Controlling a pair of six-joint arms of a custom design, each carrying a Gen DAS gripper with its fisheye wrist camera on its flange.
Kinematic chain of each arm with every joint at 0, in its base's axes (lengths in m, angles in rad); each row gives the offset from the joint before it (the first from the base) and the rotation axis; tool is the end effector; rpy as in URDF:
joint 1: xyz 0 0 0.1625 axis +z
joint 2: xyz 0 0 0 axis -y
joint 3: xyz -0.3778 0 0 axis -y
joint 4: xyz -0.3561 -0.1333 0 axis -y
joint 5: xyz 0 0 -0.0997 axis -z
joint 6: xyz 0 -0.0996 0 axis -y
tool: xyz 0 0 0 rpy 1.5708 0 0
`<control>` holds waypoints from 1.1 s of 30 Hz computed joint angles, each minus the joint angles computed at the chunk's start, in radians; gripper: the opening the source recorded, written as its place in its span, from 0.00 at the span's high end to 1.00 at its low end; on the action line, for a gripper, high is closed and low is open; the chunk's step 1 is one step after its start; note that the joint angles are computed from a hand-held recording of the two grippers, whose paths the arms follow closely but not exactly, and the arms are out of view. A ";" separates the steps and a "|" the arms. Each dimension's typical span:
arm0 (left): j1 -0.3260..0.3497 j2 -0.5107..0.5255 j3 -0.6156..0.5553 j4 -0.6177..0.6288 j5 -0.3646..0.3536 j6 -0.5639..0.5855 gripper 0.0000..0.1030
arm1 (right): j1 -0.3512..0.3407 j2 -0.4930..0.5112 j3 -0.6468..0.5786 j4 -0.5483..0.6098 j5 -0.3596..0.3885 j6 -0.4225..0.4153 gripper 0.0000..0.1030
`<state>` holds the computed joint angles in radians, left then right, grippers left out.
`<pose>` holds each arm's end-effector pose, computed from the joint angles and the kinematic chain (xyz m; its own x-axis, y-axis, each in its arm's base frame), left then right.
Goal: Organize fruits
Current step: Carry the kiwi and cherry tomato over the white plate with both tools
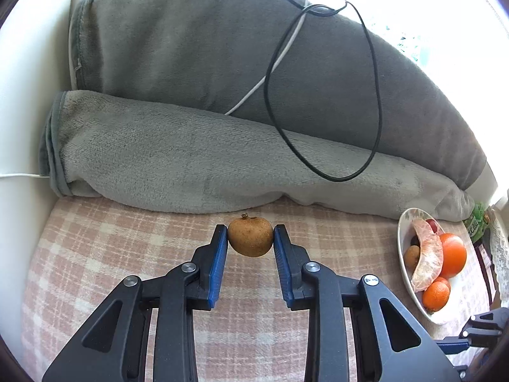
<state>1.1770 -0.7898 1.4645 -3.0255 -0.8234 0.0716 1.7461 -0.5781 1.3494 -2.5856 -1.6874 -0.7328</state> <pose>-0.0700 -0.6924 0.2266 -0.8390 -0.1127 -0.5323 0.3337 0.6663 -0.6669 0.2406 -0.6605 0.0487 -0.6173 -0.7475 0.2452 -0.7833 0.6129 -0.1037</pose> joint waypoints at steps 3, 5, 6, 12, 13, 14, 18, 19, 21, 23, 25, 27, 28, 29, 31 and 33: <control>-0.018 -0.013 0.034 -0.020 -0.003 0.000 0.73 | -0.005 -0.019 0.019 -0.023 0.005 0.001 0.75; -0.030 -0.017 0.050 -0.029 -0.008 -0.001 0.73 | -0.008 -0.028 0.024 -0.035 0.009 0.004 0.75; -0.035 -0.017 0.052 -0.030 -0.011 0.001 0.73 | -0.012 -0.031 0.027 -0.042 0.012 0.004 0.75; -0.057 -0.011 0.047 -0.032 -0.029 0.019 0.73 | -0.030 -0.060 0.046 -0.080 0.024 0.022 0.75; -0.060 -0.008 0.047 -0.034 -0.032 0.022 0.73 | -0.033 -0.065 0.048 -0.086 0.025 0.025 0.75; -0.067 0.004 0.041 -0.038 -0.033 0.021 0.73 | -0.036 -0.069 0.051 -0.091 0.026 0.028 0.74; -0.080 0.013 0.038 -0.034 -0.049 0.026 0.73 | -0.048 -0.089 0.069 -0.119 0.027 0.036 0.74; -0.084 0.015 0.037 -0.034 -0.054 0.026 0.73 | -0.051 -0.093 0.073 -0.126 0.026 0.037 0.74; -0.090 0.018 0.038 -0.031 -0.064 0.027 0.73 | -0.057 -0.106 0.087 -0.145 0.023 0.038 0.75; -0.097 0.023 0.037 -0.025 -0.072 0.027 0.73 | -0.063 -0.116 0.095 -0.158 0.019 0.041 0.75; -0.101 0.034 0.029 -0.017 -0.083 0.028 0.73 | -0.069 -0.124 0.098 -0.168 0.015 0.046 0.74; -0.104 0.042 0.024 -0.009 -0.091 0.030 0.73 | -0.075 -0.129 0.100 -0.176 0.009 0.051 0.74; -0.106 0.047 0.020 -0.006 -0.094 0.031 0.73 | -0.078 -0.131 0.101 -0.180 0.006 0.054 0.74; -0.108 0.055 0.013 -0.001 -0.097 0.032 0.73 | -0.081 -0.134 0.103 -0.186 0.003 0.055 0.74; -0.111 0.060 0.008 0.007 -0.102 0.031 0.73 | -0.087 -0.137 0.106 -0.198 -0.002 0.058 0.75; -0.114 0.063 0.005 0.012 -0.109 0.028 0.73 | -0.093 -0.141 0.110 -0.209 -0.006 0.060 0.74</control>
